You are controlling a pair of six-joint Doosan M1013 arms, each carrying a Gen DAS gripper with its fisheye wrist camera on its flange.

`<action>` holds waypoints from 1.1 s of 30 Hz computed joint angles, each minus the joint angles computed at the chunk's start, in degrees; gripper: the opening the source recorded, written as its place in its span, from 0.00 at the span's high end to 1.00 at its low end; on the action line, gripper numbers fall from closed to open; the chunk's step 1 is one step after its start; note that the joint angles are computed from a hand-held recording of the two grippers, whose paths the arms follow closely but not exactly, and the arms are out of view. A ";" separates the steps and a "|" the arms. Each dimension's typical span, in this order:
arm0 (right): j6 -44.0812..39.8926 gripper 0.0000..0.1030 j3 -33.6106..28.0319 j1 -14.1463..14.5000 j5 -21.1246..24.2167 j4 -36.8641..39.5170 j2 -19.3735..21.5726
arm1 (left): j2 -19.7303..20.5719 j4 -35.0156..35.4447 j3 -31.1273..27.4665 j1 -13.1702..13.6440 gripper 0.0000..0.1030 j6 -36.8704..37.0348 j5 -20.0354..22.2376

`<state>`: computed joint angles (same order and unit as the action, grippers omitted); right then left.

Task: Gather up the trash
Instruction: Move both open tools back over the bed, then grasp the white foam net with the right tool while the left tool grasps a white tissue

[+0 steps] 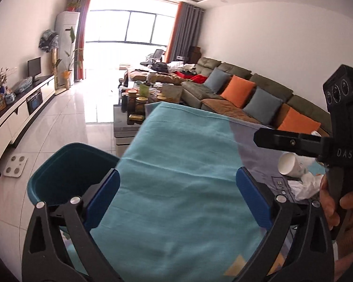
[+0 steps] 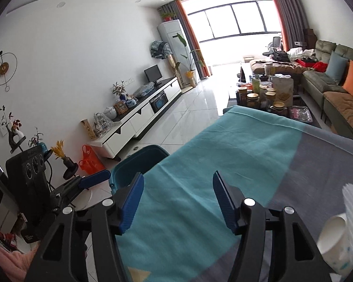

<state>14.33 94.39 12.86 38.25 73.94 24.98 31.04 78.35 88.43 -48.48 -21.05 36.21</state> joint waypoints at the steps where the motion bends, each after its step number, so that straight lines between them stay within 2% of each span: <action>1: -0.33 0.43 1.09 -0.67 -1.20 0.38 -0.78 | 0.75 -0.32 -1.10 -0.31 0.05 1.44 -1.38; 3: -1.22 0.43 2.86 -2.24 -2.27 1.60 -1.99 | 2.07 -1.14 -3.12 -0.67 0.05 3.75 -5.08; 6: -2.24 0.43 5.43 -4.40 -5.04 3.37 -3.85 | 4.13 -3.49 -6.11 -1.51 0.05 8.79 -8.43; 12: -3.67 0.43 8.93 -7.98 -10.33 7.63 -6.02 | 6.92 -10.21 -10.61 -2.26 0.06 19.12 -13.49; 18: -3.39 0.42 10.13 -10.83 -12.68 10.01 -6.34 | 8.20 -18.22 -12.75 -2.04 0.09 28.35 -17.47; 23: 2.24 0.39 9.83 -12.68 -13.61 7.80 -5.41 | 10.35 -36.56 -16.26 -1.77 0.13 47.46 -19.47; 26: 7.98 0.38 8.92 -13.31 -13.00 4.55 -4.20 | 11.90 -48.63 -18.96 -1.53 0.16 59.81 -18.32; 33: 14.94 0.38 7.24 -14.45 -8.58 2.85 -1.29 | 15.02 -67.40 -24.69 -0.54 0.24 77.33 -13.82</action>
<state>29.26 101.63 -1.59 29.67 76.78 23.69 46.06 10.95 63.74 -49.02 56.29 22.39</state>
